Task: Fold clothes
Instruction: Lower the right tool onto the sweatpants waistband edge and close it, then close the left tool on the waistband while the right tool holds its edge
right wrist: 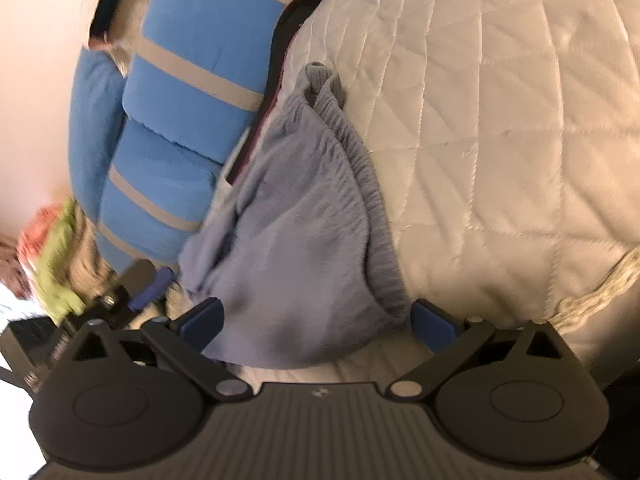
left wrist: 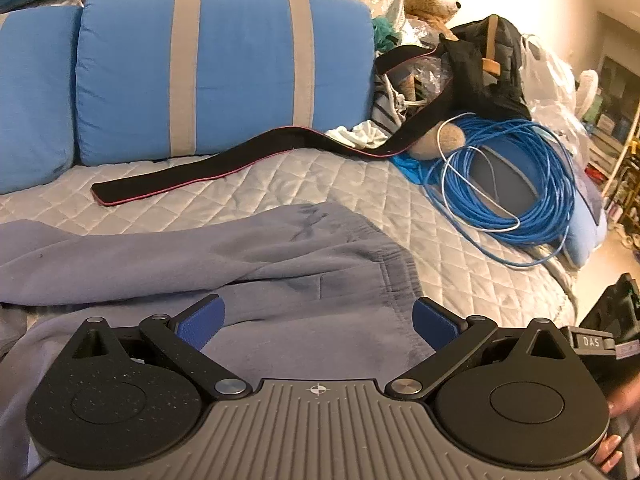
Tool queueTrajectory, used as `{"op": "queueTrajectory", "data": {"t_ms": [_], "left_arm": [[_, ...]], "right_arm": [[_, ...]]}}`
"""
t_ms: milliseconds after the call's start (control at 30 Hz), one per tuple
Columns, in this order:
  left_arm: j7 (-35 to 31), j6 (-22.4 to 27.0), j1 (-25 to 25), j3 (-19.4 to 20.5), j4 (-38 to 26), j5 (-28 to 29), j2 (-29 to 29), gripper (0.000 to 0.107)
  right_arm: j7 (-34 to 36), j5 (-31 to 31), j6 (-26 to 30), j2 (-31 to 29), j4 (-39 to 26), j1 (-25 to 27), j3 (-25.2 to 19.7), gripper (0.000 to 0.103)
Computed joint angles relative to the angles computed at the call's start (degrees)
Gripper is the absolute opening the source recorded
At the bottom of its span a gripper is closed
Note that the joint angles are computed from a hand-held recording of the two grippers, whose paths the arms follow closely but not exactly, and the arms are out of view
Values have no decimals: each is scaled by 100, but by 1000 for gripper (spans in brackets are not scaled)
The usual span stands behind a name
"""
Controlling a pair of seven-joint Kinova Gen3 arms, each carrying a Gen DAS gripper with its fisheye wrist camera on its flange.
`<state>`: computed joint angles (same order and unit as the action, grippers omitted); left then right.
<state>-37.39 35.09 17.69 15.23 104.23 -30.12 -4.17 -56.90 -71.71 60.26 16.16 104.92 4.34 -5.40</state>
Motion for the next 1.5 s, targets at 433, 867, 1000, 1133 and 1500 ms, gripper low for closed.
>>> {"op": "queueTrajectory", "data": {"t_ms": [433,867,1000,1133,1500], "left_arm": [[14,7,184,-174,135,-203,-63,102],[-5,304,-1066,851,-1130,-650,955,100],[-873,444,-1521,1187,-2192,282,1839,99],[-1603,776,-855,320,-3254,1214,2630,99],[-2054,3079,322,-1250,-6081,2247,4360,78]], "right_arm": [[-451,833,-1066,-486,40,-765,289,13],[-560,2210,-1507,-858,-150,-792,22,10],[-604,2310,-1465,-883,-149,-794,16,10],[-671,2440,-1413,-871,-210,-830,12,10],[-765,2566,-1060,-735,-424,-768,8,10]]}}
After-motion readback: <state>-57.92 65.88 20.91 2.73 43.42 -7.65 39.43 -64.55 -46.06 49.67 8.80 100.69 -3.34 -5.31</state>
